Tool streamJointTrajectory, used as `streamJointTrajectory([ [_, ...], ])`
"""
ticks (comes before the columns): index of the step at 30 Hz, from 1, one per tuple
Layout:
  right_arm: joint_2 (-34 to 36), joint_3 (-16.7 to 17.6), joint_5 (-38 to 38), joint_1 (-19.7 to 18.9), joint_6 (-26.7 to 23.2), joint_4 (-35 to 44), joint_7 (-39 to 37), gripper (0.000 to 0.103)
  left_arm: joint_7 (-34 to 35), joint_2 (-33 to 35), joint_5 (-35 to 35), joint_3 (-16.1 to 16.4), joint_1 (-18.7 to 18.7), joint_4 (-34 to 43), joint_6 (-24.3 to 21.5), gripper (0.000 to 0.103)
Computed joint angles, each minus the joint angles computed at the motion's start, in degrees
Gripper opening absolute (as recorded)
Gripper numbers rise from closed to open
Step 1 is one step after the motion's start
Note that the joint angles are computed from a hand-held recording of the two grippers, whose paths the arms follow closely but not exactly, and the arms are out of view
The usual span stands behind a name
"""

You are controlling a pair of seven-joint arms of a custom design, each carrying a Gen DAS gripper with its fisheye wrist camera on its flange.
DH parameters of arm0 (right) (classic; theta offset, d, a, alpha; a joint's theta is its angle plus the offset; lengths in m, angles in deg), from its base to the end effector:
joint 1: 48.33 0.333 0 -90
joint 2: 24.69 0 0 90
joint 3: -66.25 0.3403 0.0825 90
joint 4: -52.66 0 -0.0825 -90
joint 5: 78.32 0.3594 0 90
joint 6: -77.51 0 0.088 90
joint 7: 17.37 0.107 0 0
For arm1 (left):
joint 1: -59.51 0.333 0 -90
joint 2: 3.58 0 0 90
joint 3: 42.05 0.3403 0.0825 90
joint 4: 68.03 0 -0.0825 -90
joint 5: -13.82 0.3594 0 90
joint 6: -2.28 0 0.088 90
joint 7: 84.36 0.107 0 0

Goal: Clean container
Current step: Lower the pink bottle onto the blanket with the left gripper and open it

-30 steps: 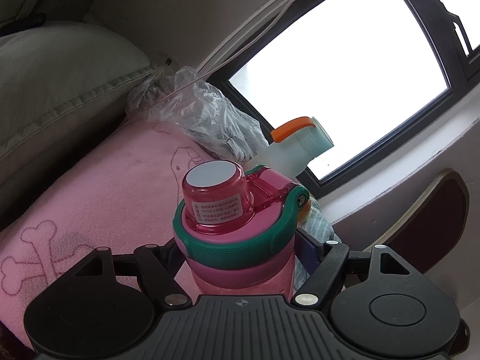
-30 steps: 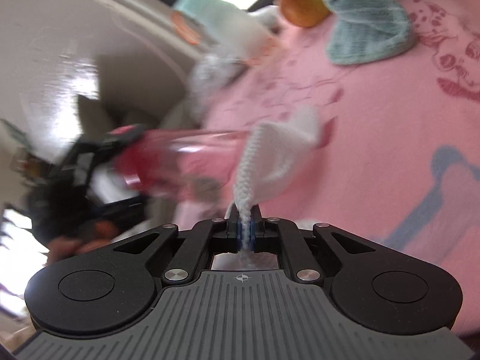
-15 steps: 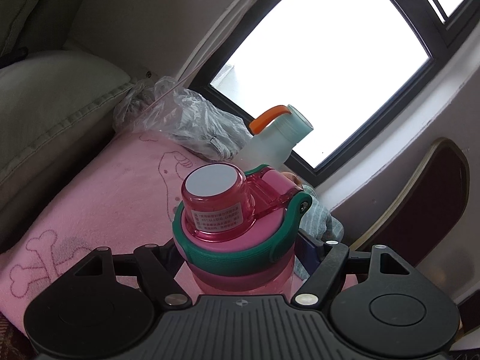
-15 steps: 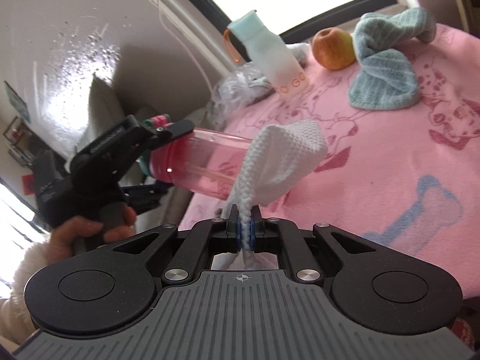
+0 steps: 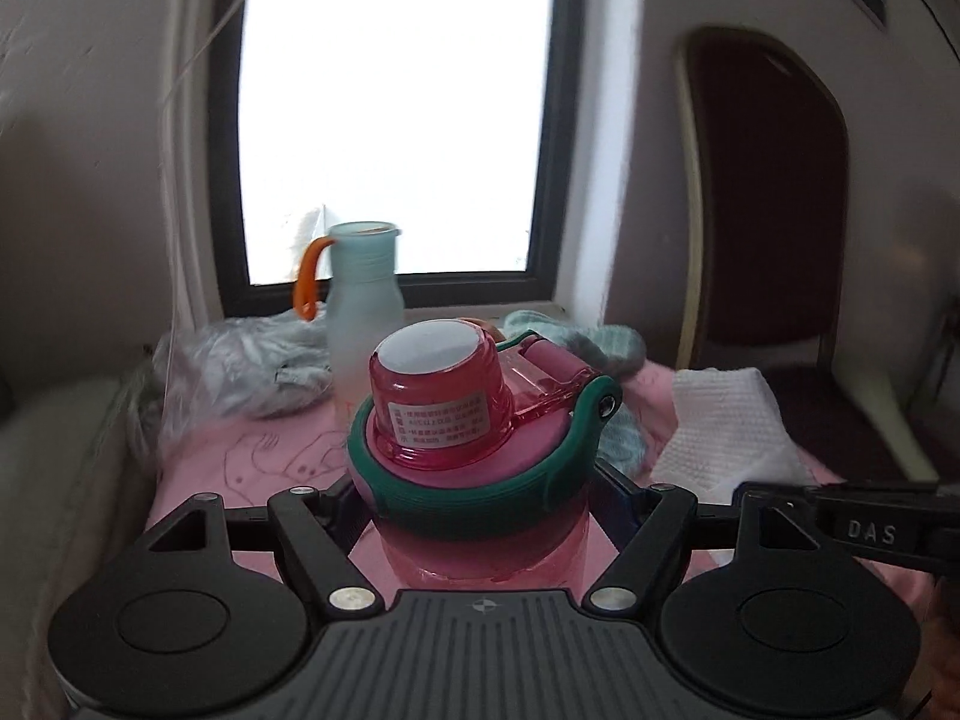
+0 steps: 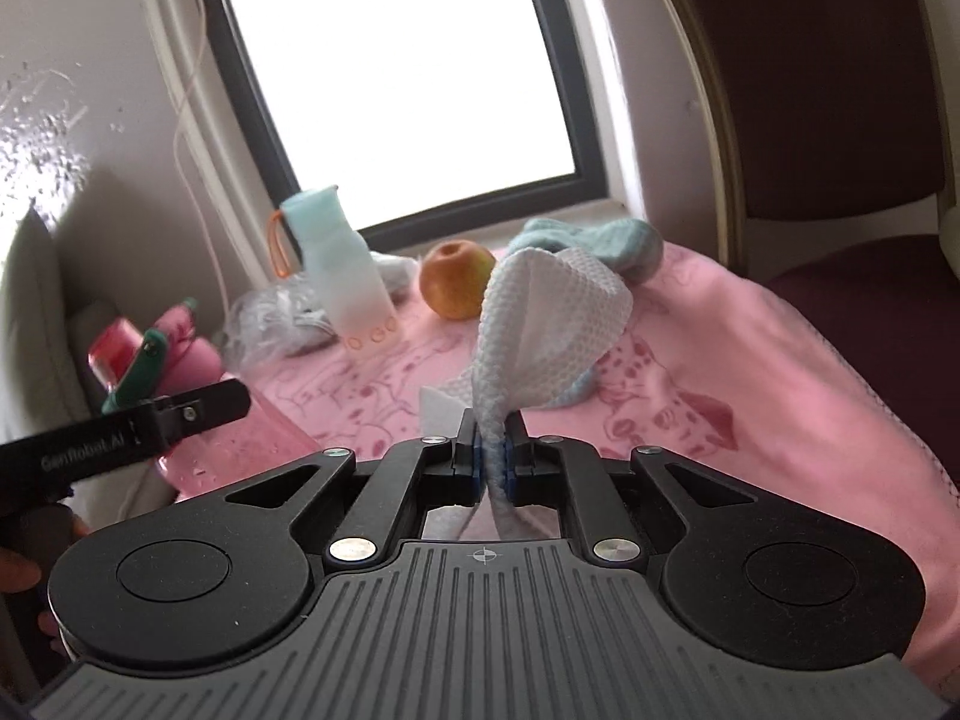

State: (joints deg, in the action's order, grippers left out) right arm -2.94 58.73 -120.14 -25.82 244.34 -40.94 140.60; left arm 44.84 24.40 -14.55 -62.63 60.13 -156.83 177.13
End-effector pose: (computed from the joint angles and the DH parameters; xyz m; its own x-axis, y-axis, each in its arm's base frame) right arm 0.6553 0.2342 0.5271 -0.1180 -0.9612 -0.2495 -0.5491 0.2725 -0.7901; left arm 0.7057 -0.1521 0.5267 -0.4261 -0.9045 0.0200 -0.4439 0.1897 -0.8757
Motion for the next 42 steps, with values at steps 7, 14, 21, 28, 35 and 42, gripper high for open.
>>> streamJointTrajectory([
  [7, -0.4, 0.7, 2.6, -0.8, -0.5, -1.7, -0.3, 0.012, -10.3, -0.4, 7.5, 9.1, -6.9, 1.7, -6.1, 0.078],
  [14, -0.9, 1.6, 4.3, -1.5, -0.6, -2.5, -1.2, 0.013, -14.4, 0.1, 11.8, 10.3, -7.3, 2.4, -8.4, 0.088],
  [21, -0.6, 2.0, 5.8, -1.6, -1.2, -2.1, -2.2, 0.013, -12.7, 2.0, 12.8, 8.2, -5.8, 3.5, -9.0, 0.082],
  [28, -0.5, 1.7, 6.4, -1.3, -1.2, -2.0, -2.4, 0.013, -9.0, 5.0, 9.3, 5.6, -4.1, 6.9, -7.2, 0.071],
  [35, 3.6, 1.5, 6.5, -2.0, -0.4, 3.1, -5.7, 0.013, -14.6, 8.6, 13.3, 11.1, -7.4, 12.3, -7.6, 0.071],
  [42, 15.7, 4.4, 14.8, -4.6, -8.5, 19.7, -17.2, 0.013, -12.6, 7.7, 12.6, 8.2, -5.1, 10.5, -6.7, 0.071],
])
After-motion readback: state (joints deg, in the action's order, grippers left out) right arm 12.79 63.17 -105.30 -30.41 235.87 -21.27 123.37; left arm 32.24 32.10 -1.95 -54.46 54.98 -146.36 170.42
